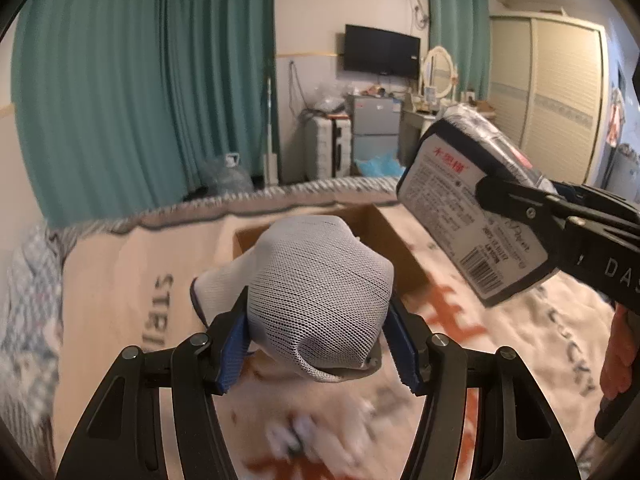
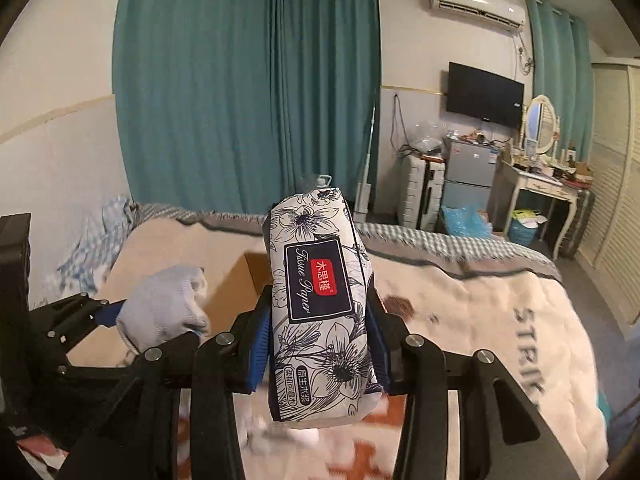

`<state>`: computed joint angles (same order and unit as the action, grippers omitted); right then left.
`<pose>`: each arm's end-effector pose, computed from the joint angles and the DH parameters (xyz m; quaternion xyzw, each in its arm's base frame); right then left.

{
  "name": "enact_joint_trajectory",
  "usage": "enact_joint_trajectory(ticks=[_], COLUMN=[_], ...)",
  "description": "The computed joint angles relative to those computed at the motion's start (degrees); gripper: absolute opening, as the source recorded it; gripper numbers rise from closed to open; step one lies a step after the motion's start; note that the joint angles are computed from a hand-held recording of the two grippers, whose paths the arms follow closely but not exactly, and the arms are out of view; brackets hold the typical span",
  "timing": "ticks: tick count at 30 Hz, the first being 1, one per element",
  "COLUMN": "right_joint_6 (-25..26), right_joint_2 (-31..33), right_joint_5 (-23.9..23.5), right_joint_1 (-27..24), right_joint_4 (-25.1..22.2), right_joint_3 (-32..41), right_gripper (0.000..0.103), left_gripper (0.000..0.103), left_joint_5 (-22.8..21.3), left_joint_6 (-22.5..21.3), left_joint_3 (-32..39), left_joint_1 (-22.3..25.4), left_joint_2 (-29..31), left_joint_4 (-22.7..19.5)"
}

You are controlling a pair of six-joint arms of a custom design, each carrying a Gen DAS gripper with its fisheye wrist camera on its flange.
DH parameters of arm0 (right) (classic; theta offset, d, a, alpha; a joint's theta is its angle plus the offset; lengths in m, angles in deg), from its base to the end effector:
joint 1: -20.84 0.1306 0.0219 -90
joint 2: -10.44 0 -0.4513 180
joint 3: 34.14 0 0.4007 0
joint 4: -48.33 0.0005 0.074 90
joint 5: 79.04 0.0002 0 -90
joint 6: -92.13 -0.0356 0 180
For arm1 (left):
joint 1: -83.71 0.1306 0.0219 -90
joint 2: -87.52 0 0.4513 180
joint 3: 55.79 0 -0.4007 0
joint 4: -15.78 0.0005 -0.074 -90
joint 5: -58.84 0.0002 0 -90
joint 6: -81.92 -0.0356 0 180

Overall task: Organize soft objects
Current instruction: 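Carry both held items into the cardboard box and open both tools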

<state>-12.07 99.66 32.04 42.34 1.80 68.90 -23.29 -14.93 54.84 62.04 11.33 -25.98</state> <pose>0.4654 0.1690 0.6195 0.0326 0.8666 -0.0083 0.4978 0.5714 -0.2328 0.5537 0.2487 0.8496 -0.1198 0.4494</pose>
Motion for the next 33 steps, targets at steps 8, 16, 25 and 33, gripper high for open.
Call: enact_joint_trajectory(ticks=[8, 16, 25, 33], right_joint_6=[-2.3, -2.5, -1.1, 0.5], right_joint_2=[12.6, 17.4, 12.5, 4.2], right_joint_5=[-9.7, -13.6, -9.2, -1.2], right_joint_1=[-6.8, -9.7, -8.1, -3.2], right_joint_4=[2.0, 4.8, 3.8, -4.5], right_joint_3=[7.2, 6.0, 5.6, 9.9], right_gripper=[0.042, 0.044, 0.073, 0.083], left_gripper=[0.060, 0.071, 0.078, 0.092], left_joint_5=[0.4, -1.1, -3.2, -3.8], left_joint_6=[-0.6, -6.0, -3.6, -1.1], left_joint_3=[18.0, 17.0, 16.1, 10.0], left_joint_1=[0.5, -0.2, -0.2, 0.2], left_joint_2=[16.5, 19.3, 15.2, 2.1], left_joint_4=[-6.3, -2.4, -4.1, -0.4])
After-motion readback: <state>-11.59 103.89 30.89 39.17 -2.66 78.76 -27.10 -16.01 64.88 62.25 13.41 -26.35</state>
